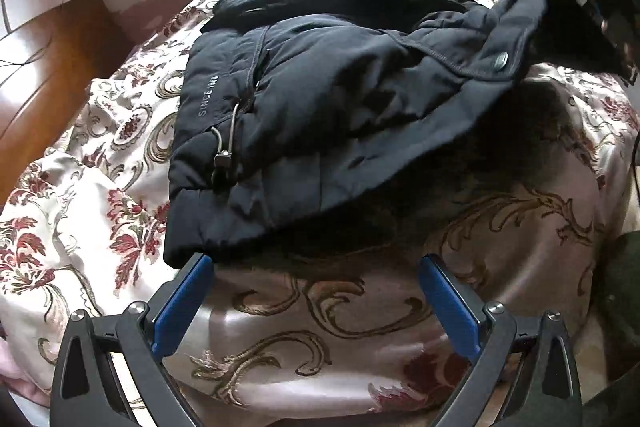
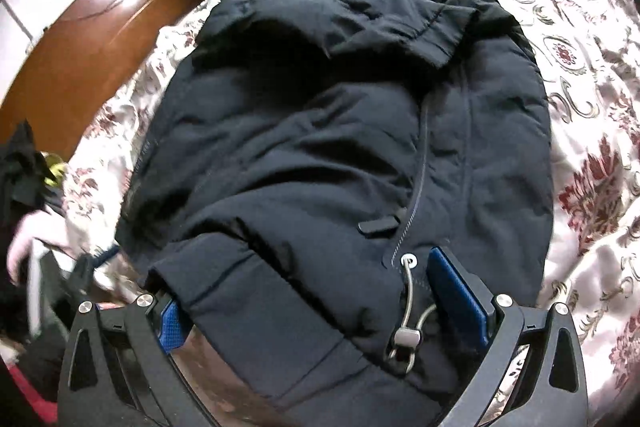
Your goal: Fold large clothes
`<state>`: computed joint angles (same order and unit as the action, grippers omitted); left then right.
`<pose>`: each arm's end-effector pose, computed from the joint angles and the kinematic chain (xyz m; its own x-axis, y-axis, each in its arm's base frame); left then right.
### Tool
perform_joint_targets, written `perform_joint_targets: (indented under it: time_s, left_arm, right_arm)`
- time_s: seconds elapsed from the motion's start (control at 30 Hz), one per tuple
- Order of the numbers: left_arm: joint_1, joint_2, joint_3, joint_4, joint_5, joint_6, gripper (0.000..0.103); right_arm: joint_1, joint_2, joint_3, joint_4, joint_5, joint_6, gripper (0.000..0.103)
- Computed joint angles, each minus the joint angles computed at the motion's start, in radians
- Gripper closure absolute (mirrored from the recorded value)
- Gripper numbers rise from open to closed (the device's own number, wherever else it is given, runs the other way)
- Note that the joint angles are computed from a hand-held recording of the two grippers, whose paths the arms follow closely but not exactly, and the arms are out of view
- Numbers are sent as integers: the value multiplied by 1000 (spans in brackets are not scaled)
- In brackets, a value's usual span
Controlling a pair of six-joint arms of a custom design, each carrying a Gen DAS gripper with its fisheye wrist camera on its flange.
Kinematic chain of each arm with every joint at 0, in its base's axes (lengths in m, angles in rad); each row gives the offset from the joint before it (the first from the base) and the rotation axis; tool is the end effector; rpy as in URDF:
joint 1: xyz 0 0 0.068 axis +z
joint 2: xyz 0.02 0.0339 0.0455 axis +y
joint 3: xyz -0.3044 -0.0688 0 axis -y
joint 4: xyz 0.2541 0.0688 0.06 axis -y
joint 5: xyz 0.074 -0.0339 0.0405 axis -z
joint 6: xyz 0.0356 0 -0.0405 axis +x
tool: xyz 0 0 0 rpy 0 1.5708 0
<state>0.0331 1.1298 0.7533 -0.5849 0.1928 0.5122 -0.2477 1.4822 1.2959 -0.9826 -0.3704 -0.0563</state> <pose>0.2109 0.0002 0.2618 -0.6766 0.4589 -0.5759 0.4689 0.8715 0.1436 0.2899 -0.0600 0.3300 -0.8960 0.1725 -0.4093 0.0409 0.9497 0.3106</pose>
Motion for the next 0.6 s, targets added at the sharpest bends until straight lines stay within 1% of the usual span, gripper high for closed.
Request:
perform_joint_targets:
  time_s: [0.1, 0.27, 0.33, 0.4, 0.43, 0.47, 0.5, 0.57, 0.6]
  left_arm:
    - [-45, -19, -29, 76, -98, -21, 0]
    - [-139, -39, -72, 189, -230, -8, 0]
    - [-176, -24, -84, 231, -288, -11, 0]
    - [-190, 13, -70, 243, -315, -33, 0]
    - [-185, 32, -54, 239, -312, -47, 5]
    - [-172, 49, -35, 231, -299, -68, 12]
    - [-157, 58, -21, 223, -282, -83, 15]
    - [-119, 81, 18, 206, -242, -115, 27]
    - [-114, 85, 28, 206, -237, -123, 31]
  right_arm:
    - [2, 42, 52, -25, -27, 11, 1]
    - [-17, 93, 108, -49, -82, 41, 1]
    - [-29, 102, 120, -61, -109, 45, 1]
    - [-45, 104, 126, -67, -134, 44, 1]
    - [-55, 103, 127, -67, -149, 51, 1]
    - [-65, 102, 131, -72, -150, 52, 1]
    - [-68, 99, 129, -72, -150, 48, 1]
    - [-72, 101, 127, -77, -149, 33, 1]
    - [-73, 100, 119, -76, -147, 28, 1]
